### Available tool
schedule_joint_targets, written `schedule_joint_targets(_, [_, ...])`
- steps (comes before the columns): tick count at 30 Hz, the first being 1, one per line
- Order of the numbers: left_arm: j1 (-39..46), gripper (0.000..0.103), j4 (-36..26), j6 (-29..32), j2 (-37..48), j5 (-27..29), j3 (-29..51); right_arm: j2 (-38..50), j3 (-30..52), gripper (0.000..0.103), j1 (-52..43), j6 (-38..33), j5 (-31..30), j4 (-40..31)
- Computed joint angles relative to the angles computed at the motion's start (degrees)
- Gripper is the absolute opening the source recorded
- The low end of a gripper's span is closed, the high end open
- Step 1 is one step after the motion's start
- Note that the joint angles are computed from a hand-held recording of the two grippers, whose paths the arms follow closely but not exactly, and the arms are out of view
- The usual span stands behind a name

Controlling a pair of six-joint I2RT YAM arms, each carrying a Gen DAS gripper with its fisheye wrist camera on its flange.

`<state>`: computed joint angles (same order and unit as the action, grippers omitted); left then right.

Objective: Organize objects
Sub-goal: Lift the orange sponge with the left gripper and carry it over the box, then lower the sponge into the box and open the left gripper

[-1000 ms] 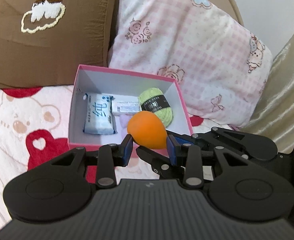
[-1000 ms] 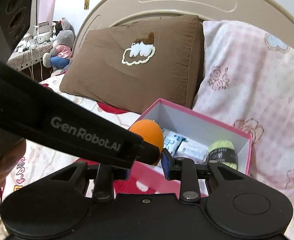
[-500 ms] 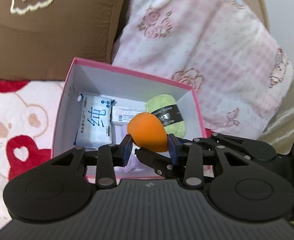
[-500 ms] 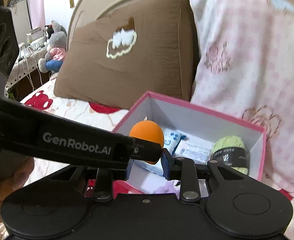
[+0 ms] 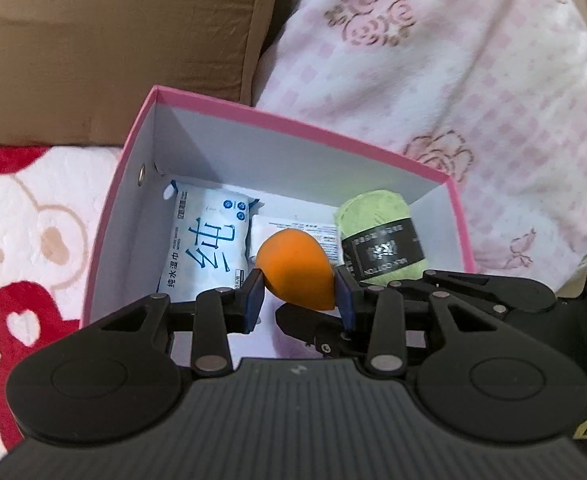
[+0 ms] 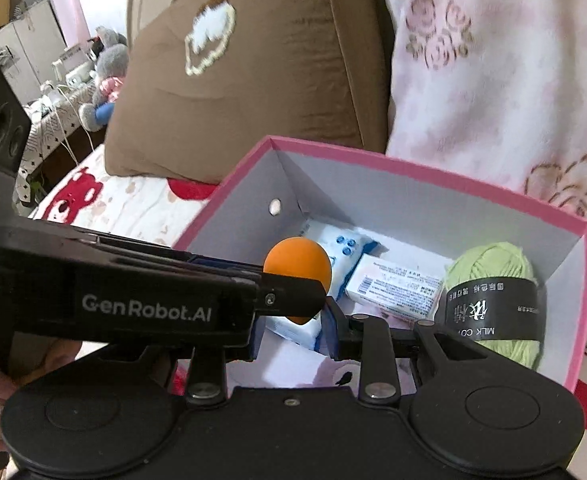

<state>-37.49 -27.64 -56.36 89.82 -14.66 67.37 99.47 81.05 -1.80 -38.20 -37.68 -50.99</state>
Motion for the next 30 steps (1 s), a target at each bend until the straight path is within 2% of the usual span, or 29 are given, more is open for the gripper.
schedule_joint_targets(10, [2.95, 0.036, 4.31, -0.54, 4.37, 3.96, -1.18, 5.46, 1.16, 0.034, 2.63, 2.36, 4.35, 2.53])
schedule_joint_targets(15, [3.18, 0.036, 5.18, -0.78, 6.18, 4.93, -0.44, 4.96, -0.76, 0.034, 2.84, 1.21, 6.1, 5.58])
schedule_joint_targets(19, [3.34, 0.036, 4.84, -0.75, 7.07, 4.73, 0.23, 6.39, 0.45, 0.034, 1.98, 2.01, 5.18, 5.03])
schedule_joint_targets(22, [3.64, 0.036, 4.93, -0.36, 8.29, 4.56, 0.41, 6.93, 1.25, 0.04, 1.73, 3.54, 5.43, 4.51])
schedule_joint_targets(30, [4.22, 0.037, 4.48, 0.79, 8.6, 6.18, 0.37, 7.09, 0.41, 0.037, 1.35, 1.95, 4.17, 4.5])
